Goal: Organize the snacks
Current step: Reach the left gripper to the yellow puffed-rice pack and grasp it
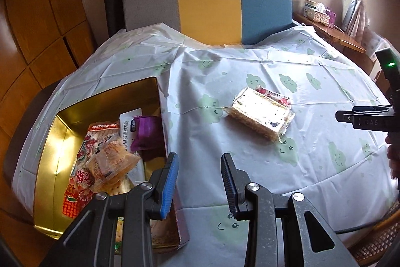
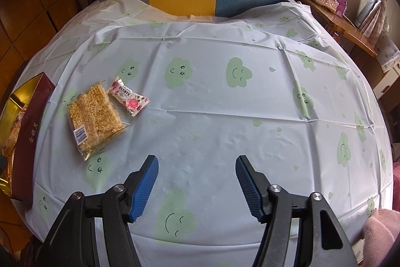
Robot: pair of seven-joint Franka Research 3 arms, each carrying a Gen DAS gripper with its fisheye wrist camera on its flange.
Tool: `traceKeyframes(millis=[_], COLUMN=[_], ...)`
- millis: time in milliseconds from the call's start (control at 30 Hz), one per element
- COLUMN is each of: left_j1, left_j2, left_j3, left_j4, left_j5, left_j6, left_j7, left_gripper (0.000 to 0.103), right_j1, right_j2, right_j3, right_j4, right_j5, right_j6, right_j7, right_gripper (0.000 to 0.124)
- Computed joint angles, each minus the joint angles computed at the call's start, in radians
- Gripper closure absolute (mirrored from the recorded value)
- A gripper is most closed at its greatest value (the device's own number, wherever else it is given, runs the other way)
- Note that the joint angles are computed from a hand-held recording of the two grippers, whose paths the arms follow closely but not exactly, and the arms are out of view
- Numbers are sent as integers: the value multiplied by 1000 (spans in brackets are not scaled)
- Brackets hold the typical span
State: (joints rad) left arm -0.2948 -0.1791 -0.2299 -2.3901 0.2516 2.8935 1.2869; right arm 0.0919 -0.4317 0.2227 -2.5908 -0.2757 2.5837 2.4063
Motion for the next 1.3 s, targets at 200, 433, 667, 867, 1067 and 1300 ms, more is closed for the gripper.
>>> traceKeyframes(millis=[200,433,667,867,1067,1300], left_j1=[-44,-35,-35,-48,-88,-111], left_j2=[103,257,441,567,634,672], left_j3=[5,-36,-66,-72,-54,-46], left_j4=[111,296,529,702,795,865], left_j5=[-137,-222,-258,-277,-184,-124], left_j6=[-65,-172,-340,-464,-522,-576], left_j7=[93,89,3,-109,-192,-230], left_gripper=[45,42,24,22,16,15], right_j1=[-4,-4,2,1,3,4], right_j2=[-4,-5,-8,-18,-22,-16], right_j3=[5,7,-1,-9,-10,-6], right_j4=[-1,0,-4,-15,-21,-16], right_j5=[-11,-17,-7,26,55,71], right_j6=[3,5,25,48,67,65], right_j7=[4,8,-6,-21,-46,-70], right_gripper=[59,59,58,58,58,58])
